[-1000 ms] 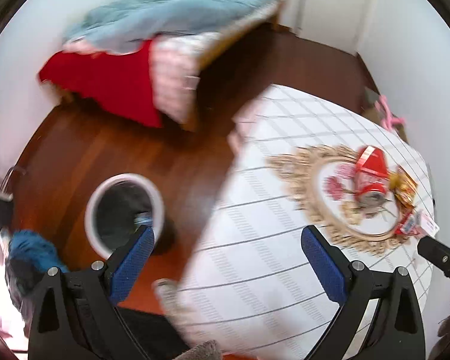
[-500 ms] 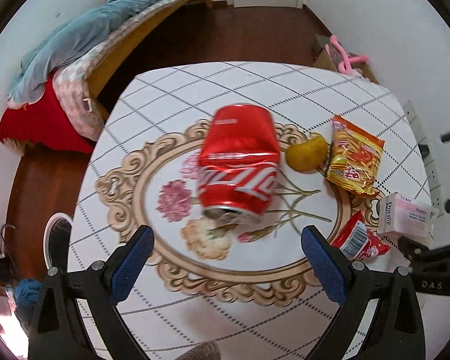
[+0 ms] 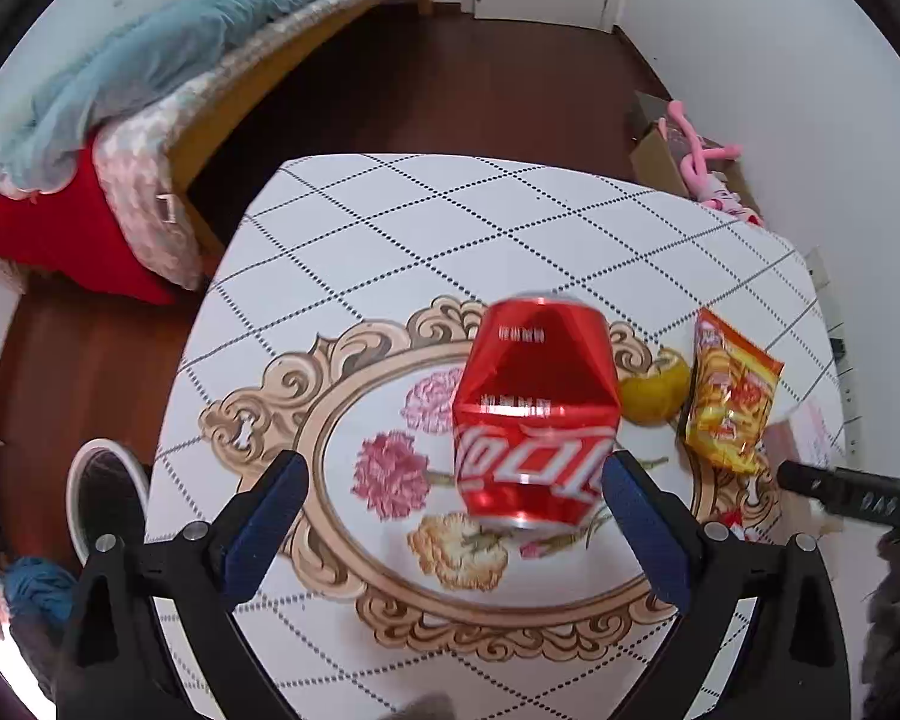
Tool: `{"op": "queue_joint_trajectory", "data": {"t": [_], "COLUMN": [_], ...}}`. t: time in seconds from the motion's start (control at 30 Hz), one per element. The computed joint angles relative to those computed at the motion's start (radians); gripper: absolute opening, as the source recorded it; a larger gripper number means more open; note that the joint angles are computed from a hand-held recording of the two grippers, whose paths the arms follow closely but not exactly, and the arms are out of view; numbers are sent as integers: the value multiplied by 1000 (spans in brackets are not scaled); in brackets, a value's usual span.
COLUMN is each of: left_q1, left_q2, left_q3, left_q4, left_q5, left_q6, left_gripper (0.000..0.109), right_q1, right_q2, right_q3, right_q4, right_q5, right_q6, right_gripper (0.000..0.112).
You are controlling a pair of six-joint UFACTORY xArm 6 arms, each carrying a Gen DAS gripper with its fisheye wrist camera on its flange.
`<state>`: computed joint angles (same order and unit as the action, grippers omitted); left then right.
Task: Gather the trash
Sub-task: 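Grasp the red can with the left tool while the right tool grasps the pink tissue pack, lift toward bin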
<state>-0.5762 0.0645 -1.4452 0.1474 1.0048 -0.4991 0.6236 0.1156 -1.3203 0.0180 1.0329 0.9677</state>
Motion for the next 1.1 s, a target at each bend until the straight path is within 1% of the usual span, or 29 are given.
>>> {"op": "queue_joint_trajectory", "data": {"t": [0.1, 0.2, 0.23, 0.3, 0.4, 0.43, 0.47, 0.5, 0.53, 0.63, 0.73, 0.93, 1.1], "left_q1": [16, 11, 7, -4, -14, -14, -12, -13, -14, -25, -33, -56, -34], "left_q2": [70, 166, 196, 255, 309, 316, 316, 315, 312, 266, 209, 28, -119], "left_q3": [-76, -184, -214, -276, -321, -320, -310, -303, -297, -231, -170, -15, 70], "left_q4": [-93, -159, -160, -136, -114, -115, -117, -111, -106, -63, -31, 69, 89], "left_q5": [32, 101, 118, 160, 188, 180, 163, 155, 148, 85, 45, -29, -54], "left_q6": [97, 181, 192, 197, 197, 194, 191, 183, 177, 157, 140, 58, 65], "left_gripper": [100, 99, 99, 99, 99, 97, 84, 75, 76, 76, 76, 76, 76], "right_q1": [5, -5, -6, 10, 19, 24, 27, 31, 35, 42, 51, 105, 181], "right_q2": [28, 28, 26, 41, 57, 61, 66, 70, 74, 78, 57, -8, -44], "right_q3": [-36, -22, -19, -32, -53, -53, -60, -66, -74, -81, -65, -58, -118], "right_q4": [-43, -59, -71, -96, -117, -123, -130, -138, -143, -159, -162, -224, -303], "right_q5": [38, 22, 24, 36, 59, 61, 70, 80, 89, 101, 90, 91, 115], "right_q6": [-3, 8, 15, 34, 38, 42, 42, 44, 44, 41, 67, 184, 296], "right_gripper": [90, 89, 86, 69, 66, 65, 64, 62, 62, 60, 60, 59, 59]}}
